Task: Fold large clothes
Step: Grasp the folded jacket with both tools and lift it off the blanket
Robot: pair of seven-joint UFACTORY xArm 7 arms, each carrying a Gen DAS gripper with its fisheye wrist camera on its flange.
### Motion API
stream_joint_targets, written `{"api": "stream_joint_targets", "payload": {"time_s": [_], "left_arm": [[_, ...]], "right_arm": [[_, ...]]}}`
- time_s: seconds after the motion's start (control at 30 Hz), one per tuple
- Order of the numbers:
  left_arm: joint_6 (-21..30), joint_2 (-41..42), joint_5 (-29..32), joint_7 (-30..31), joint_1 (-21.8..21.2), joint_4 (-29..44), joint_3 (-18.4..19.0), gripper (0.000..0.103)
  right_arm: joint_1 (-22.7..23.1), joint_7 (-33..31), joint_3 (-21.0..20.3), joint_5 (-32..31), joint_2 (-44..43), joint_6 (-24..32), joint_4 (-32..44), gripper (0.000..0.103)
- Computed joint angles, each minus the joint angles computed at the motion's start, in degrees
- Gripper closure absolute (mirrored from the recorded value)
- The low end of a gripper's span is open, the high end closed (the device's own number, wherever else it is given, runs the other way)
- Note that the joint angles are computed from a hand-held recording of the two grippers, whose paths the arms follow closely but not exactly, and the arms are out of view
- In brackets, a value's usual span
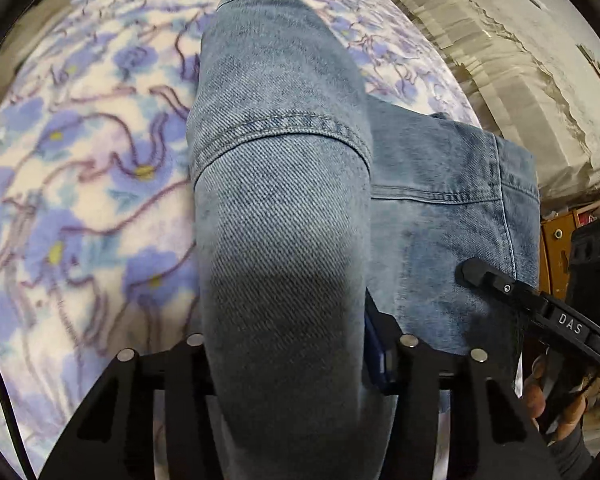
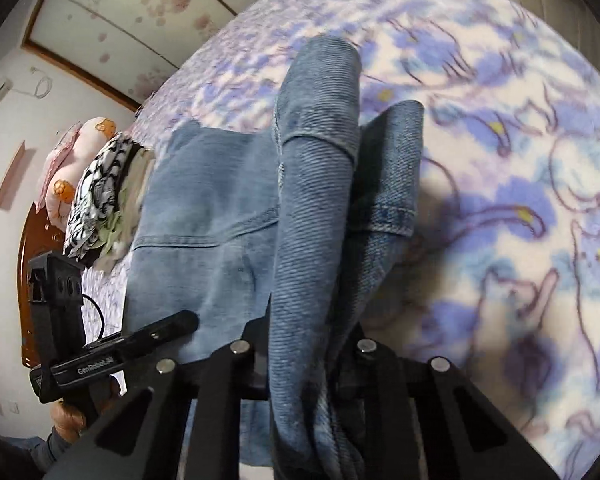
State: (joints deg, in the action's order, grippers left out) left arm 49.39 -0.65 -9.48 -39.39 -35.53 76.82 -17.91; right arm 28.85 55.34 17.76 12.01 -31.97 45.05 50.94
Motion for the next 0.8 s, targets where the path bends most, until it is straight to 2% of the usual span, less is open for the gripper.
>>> {"api": "stream_joint_targets", "payload": {"time_s": [0.13, 0.27, 0.37, 0.43, 0.57, 0.7, 0.8], "left_arm": [[4.2, -4.1, 1.0, 0.0, 0.6, -0.4, 0.4, 0.057], [11.2, -10.9, -2.4, 2.8, 2.5, -2.9, 2.1, 0.057], [16.0, -16.9, -3.8, 4.8, 4.3, -5.5, 3.5, 0.057], [19.7, -22.9, -5.0, 7.4, 5.8, -8.8, 5.6, 0.057], [26.3, -30.6, -5.4, 10.4, 9.4, -10.3, 8.0, 0.057], [32.6, -36.8, -5.1, 14.1, 13.5, -10.0, 11.4, 0.057], [36.1, -38.8, -3.9, 17.4, 16.6, -7.7, 13.5, 0.057]], "right_arm": [[0.5, 3.3, 2.5, -0.2, 3.7, 2.0, 5.4, 0.085], [2.1, 6.2, 4.6, -0.3, 7.8, 2.0, 10.1, 0.085], [3.2, 9.1, 6.7, -2.7, 13.6, 2.7, 16.8, 0.085], [4.3, 11.2, 8.3, -5.7, 18.5, 3.6, 22.6, 0.085], [7.8, 15.1, 9.9, -11.8, 28.0, 5.5, 34.3, 0.085], [13.7, 18.0, 10.2, -20.0, 39.5, 8.5, 49.9, 0.085], [19.6, 18.1, 8.8, -25.3, 47.7, 13.3, 63.2, 0.085]]}}
